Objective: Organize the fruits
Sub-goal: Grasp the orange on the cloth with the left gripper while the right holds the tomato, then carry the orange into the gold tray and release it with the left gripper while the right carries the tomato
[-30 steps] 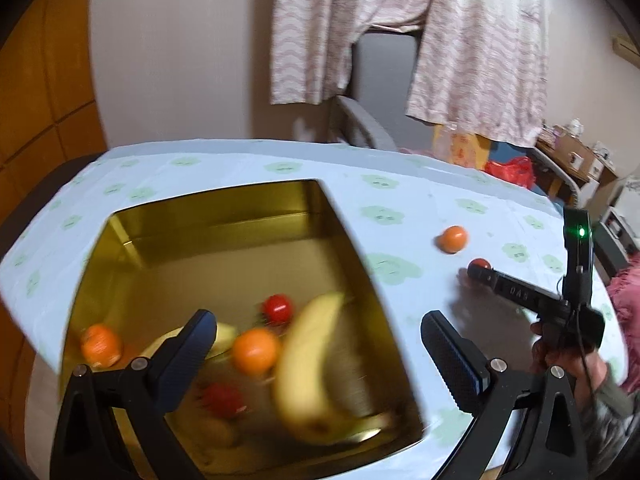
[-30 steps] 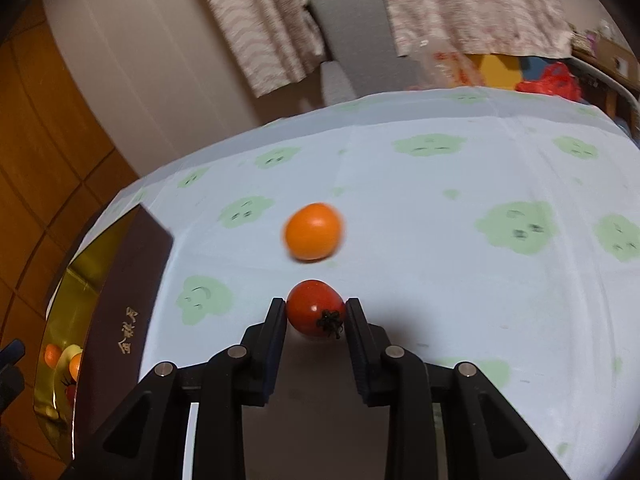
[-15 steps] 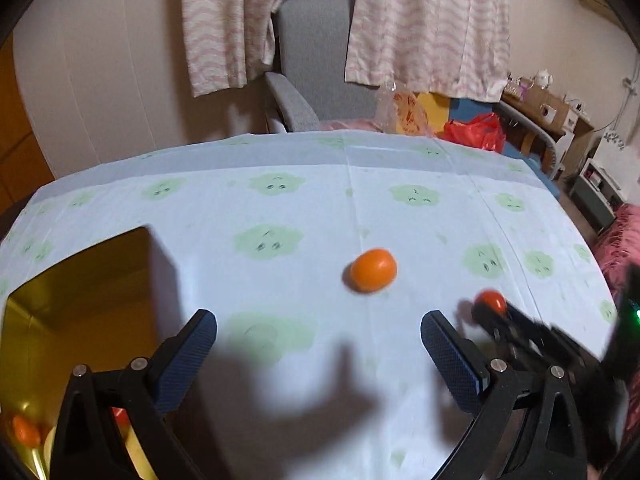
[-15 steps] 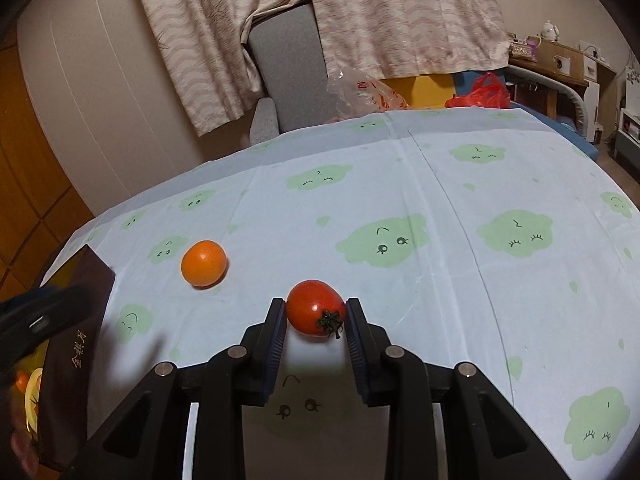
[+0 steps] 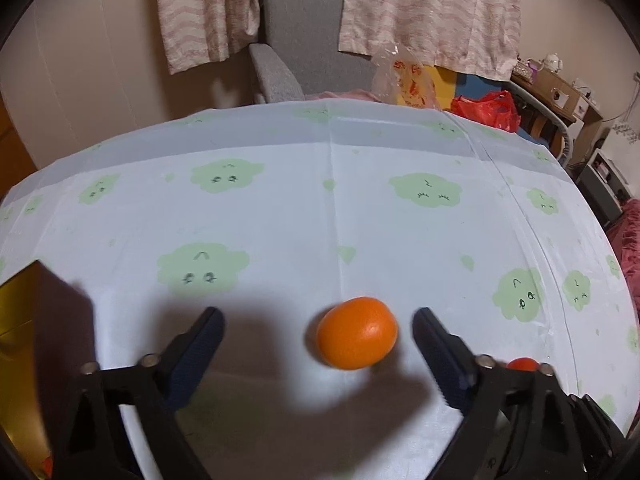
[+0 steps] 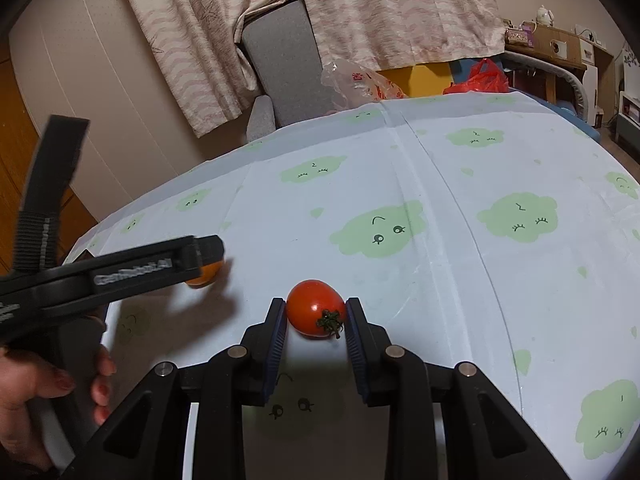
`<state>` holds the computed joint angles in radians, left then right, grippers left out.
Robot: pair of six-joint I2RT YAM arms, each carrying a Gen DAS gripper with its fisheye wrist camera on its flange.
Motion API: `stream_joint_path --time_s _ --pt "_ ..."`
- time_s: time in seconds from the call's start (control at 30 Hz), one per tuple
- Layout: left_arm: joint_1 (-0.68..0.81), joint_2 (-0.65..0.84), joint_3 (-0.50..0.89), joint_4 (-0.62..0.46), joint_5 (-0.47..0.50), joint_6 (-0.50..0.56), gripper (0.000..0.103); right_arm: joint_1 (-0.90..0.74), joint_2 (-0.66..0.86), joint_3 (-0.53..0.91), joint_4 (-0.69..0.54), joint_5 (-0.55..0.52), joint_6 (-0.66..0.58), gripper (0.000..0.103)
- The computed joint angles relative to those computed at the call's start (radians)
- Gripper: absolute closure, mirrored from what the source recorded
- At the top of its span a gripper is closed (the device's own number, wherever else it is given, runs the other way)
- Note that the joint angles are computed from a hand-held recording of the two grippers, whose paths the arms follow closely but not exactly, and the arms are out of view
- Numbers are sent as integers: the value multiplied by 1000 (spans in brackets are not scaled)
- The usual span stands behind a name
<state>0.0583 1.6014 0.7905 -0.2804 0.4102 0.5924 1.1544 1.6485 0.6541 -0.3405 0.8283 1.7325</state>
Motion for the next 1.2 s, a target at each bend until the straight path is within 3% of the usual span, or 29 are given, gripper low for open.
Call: stream_joint_path --time_s 0.1,0.2,0.27,0.37,0.57,0.83,1.2 --pt "-20 19 -15 32 -15 5 36 5 1 0 -1 2 5 73" --pt "-13 11 -42 68 1 7 44 7 -2 -8 9 5 7 72" --pt "-10 -1 -57 74 19 33 56 7 -4 -12 16 6 7 72" --pt "-2 -18 -70 62 33 56 62 8 -2 -9 13 6 8 72" --pt "59 -55 -110 50 85 104 64 8 -2 -9 14 6 8 72" --pt "170 -76 -106 -68 148 168 64 11 3 3 -9 6 13 72" --pt "350 -121 -75 -313 271 345 64 34 11 17 -46 27 48 73"
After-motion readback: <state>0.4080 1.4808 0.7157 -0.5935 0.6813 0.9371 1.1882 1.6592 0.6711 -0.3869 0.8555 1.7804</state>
